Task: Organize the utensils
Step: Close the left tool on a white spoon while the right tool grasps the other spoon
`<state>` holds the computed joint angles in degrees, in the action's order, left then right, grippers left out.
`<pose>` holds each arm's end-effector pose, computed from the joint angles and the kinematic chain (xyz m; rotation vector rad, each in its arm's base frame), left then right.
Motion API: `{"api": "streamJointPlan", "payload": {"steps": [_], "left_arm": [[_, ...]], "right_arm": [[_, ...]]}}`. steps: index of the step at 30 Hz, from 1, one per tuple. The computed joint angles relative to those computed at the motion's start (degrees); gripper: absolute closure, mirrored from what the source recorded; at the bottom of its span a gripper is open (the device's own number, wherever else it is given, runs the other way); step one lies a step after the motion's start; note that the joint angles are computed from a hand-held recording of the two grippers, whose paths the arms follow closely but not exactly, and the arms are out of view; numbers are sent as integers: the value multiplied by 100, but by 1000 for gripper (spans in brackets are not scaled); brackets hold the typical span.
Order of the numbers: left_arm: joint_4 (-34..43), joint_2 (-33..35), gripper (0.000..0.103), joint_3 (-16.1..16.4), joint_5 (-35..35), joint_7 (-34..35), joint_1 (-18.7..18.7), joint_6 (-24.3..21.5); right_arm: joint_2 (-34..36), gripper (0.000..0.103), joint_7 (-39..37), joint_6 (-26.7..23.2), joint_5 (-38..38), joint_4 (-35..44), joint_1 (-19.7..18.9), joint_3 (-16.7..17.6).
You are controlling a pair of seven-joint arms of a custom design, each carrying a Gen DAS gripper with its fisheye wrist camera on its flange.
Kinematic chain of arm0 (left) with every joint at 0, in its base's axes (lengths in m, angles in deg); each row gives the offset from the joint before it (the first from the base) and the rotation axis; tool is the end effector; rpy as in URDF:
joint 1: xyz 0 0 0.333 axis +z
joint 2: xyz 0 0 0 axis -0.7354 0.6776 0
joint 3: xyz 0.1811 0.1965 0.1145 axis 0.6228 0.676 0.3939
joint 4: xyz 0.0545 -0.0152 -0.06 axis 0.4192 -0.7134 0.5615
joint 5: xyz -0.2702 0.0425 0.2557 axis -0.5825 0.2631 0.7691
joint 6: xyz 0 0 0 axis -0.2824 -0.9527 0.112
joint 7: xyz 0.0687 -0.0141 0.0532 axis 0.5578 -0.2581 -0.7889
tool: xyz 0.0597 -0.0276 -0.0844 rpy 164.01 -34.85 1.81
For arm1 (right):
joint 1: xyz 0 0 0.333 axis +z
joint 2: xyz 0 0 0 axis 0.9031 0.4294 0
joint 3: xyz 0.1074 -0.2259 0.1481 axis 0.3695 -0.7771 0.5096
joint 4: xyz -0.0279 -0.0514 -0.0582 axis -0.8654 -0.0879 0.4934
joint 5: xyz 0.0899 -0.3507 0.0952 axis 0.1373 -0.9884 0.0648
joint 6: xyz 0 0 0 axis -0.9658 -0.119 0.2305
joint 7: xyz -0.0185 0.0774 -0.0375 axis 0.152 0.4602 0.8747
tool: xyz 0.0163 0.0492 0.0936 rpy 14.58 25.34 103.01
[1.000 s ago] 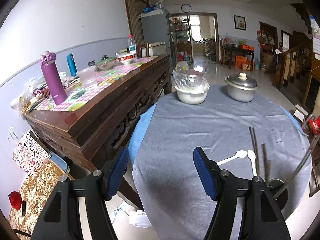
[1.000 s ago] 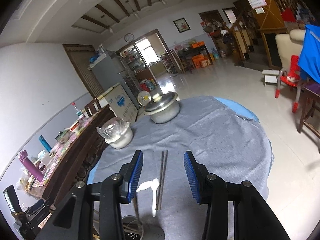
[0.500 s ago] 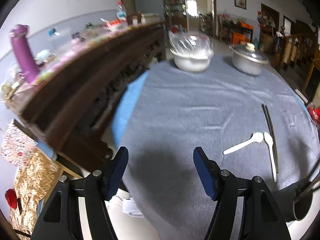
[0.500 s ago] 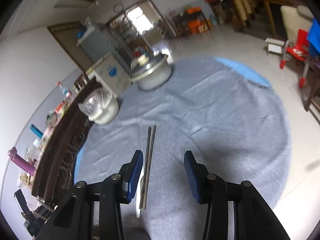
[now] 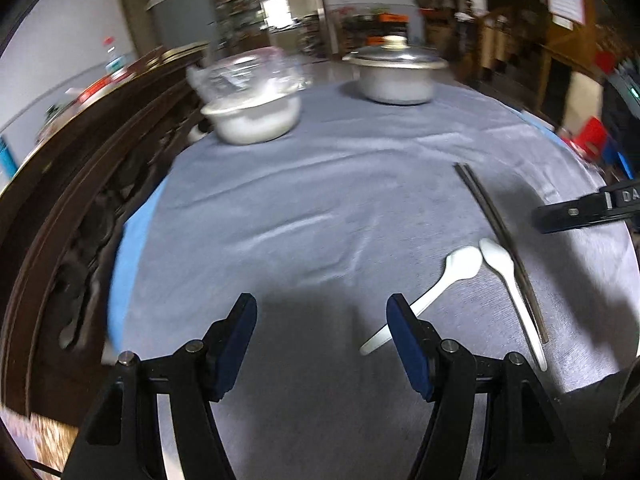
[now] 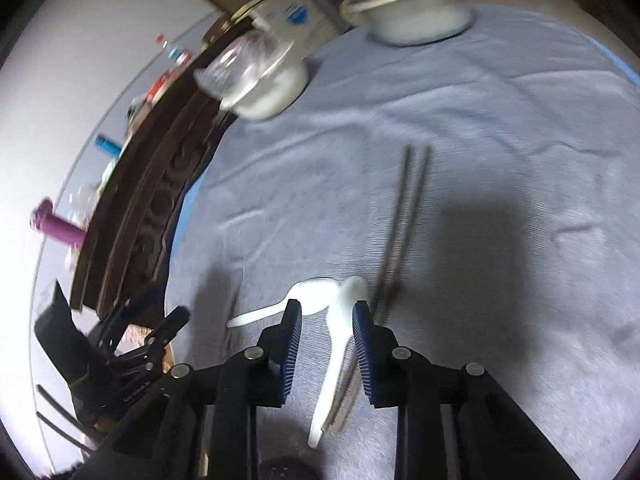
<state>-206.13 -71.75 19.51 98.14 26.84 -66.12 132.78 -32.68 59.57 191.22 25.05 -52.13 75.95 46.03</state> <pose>0.4340 -0.3083 0.4515 -1.8794 1.5948 -0.4195 0.6344 0.2664 0.4378 -2.1173 1.1764 0.3938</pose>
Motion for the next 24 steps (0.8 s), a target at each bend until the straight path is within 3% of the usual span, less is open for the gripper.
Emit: {"api": "streamJointPlan", "payload": {"steps": [7,11,21,24], "left_arm": [[-9,273,36,153,9,42,61,490],[-29,334,42,180,31,114,63,715],[167,706,43,295,-76,421,-21,794],[41,667,59,354,-332,495,4,1058]], "right_arm": [[850,75,602,-166,-216,1022,170,64],[1146,75,1032,-289,-788,1457,348,-31],[1172,74,1106,-514,-1556,1623,408,-67],[1309,69,982,-848,-1706,1921,444,-45]]}}
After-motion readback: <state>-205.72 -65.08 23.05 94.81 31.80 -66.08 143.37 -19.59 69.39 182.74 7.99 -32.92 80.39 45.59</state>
